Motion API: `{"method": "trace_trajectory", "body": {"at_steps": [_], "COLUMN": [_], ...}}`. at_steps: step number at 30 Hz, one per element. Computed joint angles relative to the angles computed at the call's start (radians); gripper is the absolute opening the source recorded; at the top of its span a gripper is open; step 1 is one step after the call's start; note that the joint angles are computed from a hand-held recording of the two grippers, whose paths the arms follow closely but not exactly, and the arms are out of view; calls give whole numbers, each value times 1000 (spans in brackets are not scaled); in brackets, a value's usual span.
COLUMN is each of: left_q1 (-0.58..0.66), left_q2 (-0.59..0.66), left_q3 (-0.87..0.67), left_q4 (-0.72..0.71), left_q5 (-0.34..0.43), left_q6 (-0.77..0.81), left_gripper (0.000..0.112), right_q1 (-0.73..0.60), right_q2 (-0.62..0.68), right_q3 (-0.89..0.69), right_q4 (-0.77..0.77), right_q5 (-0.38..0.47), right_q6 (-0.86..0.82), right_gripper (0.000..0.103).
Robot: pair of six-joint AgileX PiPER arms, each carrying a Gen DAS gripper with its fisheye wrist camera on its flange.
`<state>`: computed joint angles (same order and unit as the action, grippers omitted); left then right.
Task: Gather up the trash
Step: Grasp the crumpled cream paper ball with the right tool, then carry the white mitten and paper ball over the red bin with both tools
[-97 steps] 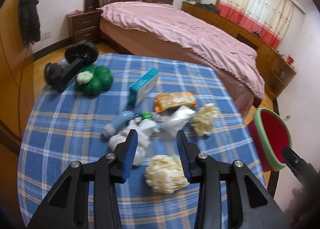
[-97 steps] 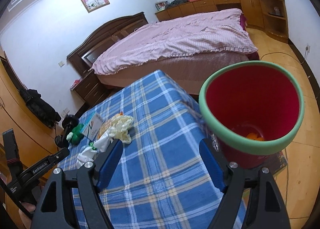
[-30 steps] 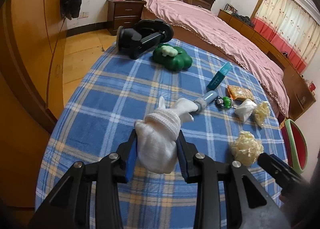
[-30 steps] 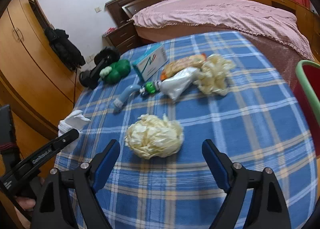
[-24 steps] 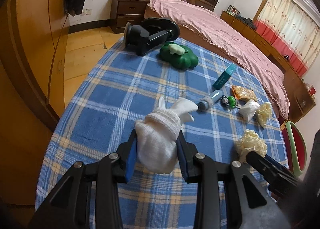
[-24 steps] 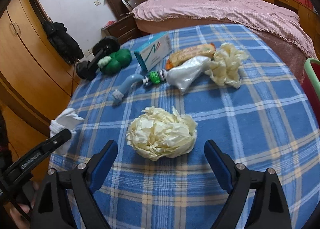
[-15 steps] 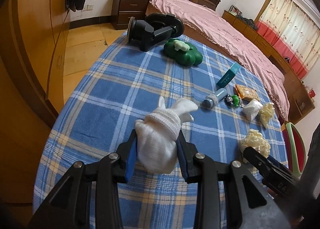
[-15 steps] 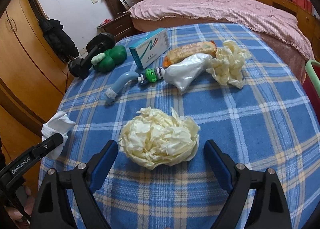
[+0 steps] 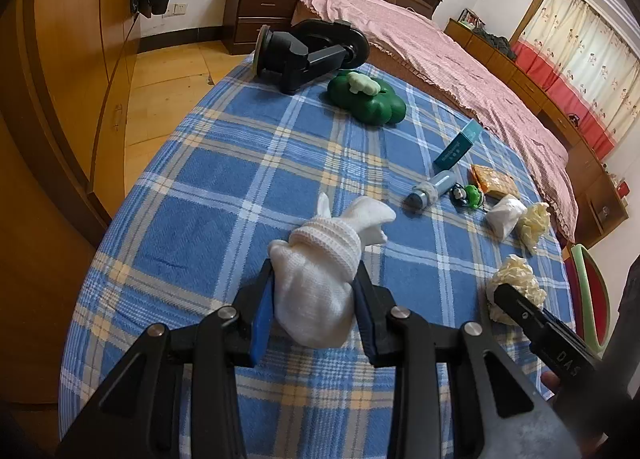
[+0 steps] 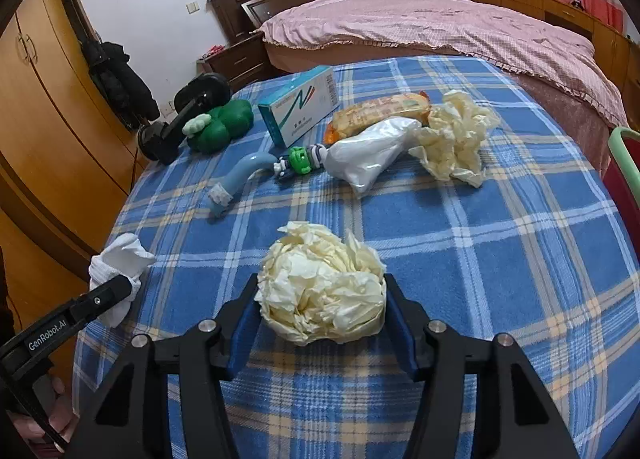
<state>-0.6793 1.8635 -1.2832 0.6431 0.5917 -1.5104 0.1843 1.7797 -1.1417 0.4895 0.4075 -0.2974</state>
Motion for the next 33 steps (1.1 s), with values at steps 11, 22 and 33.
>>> {"method": "trace_trajectory", "body": {"at_steps": [11, 22, 33], "left_q1": [-28, -55, -98], "left_q2": [-4, -5, 21], "left_q3": [-35, -77, -178], "left_q4": [-7, -45, -75], "left_q5": [21, 22, 56], "left_q6": [17, 57, 121], "left_gripper": [36, 36, 36], "right_q1": [-59, -157, -302], "right_q2": [-83, -188, -272], "right_q3": [65, 127, 161], "right_q4": [123, 224, 360], "right_q5": [-26, -22, 26], "right_q6": [-113, -226, -369], "right_gripper": [59, 59, 59]}}
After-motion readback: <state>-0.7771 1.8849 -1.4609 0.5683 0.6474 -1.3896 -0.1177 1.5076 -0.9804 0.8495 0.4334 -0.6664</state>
